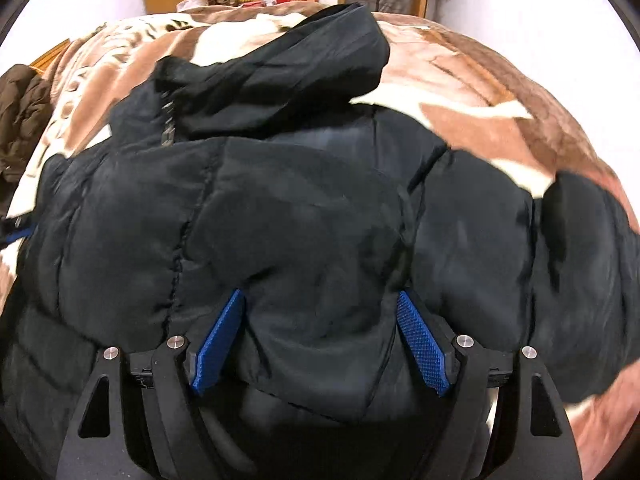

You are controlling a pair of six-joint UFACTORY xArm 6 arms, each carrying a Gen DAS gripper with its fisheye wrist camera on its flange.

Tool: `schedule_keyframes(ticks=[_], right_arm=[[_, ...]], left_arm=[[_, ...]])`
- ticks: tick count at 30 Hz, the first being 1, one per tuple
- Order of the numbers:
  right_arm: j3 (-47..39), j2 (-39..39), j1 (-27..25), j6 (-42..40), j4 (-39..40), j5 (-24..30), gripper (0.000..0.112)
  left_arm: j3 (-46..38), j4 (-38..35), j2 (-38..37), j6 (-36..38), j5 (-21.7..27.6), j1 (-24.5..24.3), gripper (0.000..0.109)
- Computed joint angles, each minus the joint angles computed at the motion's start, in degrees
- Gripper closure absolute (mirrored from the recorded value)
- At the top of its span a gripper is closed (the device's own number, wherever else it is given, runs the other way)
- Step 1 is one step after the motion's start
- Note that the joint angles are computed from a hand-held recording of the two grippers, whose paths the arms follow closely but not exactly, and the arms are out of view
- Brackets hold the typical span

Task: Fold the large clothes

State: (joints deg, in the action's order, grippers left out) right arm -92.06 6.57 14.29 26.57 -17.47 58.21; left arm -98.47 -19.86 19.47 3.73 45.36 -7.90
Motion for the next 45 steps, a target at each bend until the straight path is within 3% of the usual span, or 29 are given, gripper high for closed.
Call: schedule_keyframes(ticks=[4, 6, 8, 10, 13, 15, 18, 21, 27, 30, 32, 38, 45], right_arm=[[2.4, -3.7, 0.4, 2.7, -1.5, -1.8, 0.034], [5.8, -7.1, 0.5, 6.1, -3.6, -6.5, 0.034], [6.1, -7.5, 0.4, 7.8, -4.7, -8.7, 0.034], [3.4, -4.7, 0.1, 5.8, -4.0, -7.8, 0.034], [0.1, 0.8, -2.1, 0.8, 1.9, -4.1, 0.034], [1.0, 1.9, -3.5, -0.8, 5.7, -5.9, 0.034], [-1.0, 3.5, -2.8, -1.5, 3.5, -4.3, 0.034], [-4.7, 3.8, -1.9, -0.6, 2.0, 0.3, 0.034], [4.8, -7.2, 1.3, 2.5, -0.5, -1.7, 0.034], [5.9, -6.0, 1.5, 0.8, 2.5, 3.6, 0.034], [8.5, -8.1, 0.7, 2.3, 5.2, 2.8, 0.035], [12.7, -18.5, 4.1, 6.4, -0.7, 3.2, 0.038], [18.5, -34.0, 8.8, 13.5, -1.7, 8.3, 0.038]], left_arm=[[-0.2, -4.6, -1.2, 2.9, -3.5, 1.1, 0.051], [-3.2, -2.3, 0.8, 1.4, -4.6, 1.5, 0.051], [-8.4, 1.3, 5.0, -2.0, -2.5, 1.9, 0.051], [-12.4, 1.6, 8.9, -3.6, 0.3, 2.0, 0.051], [-11.7, 4.0, 10.1, -3.5, -1.3, 1.1, 0.051], [-11.0, 3.9, 10.1, -3.6, -2.5, 0.8, 0.051], [-12.0, 4.7, 10.8, -4.3, -1.5, 0.8, 0.05], [-15.9, 7.7, 11.5, -6.8, 3.3, 0.8, 0.051], [-0.8, 3.8, -2.4, -1.7, -1.9, -0.1, 0.051], [0.7, 5.5, -3.0, -2.9, 2.9, -1.2, 0.051], [1.5, 5.7, -3.8, -4.7, 5.7, -1.8, 0.051], [15.4, 5.4, -18.7, -2.1, -0.3, -4.9, 0.051], [28.0, 8.3, -37.3, -8.2, -1.0, -7.8, 0.051]])
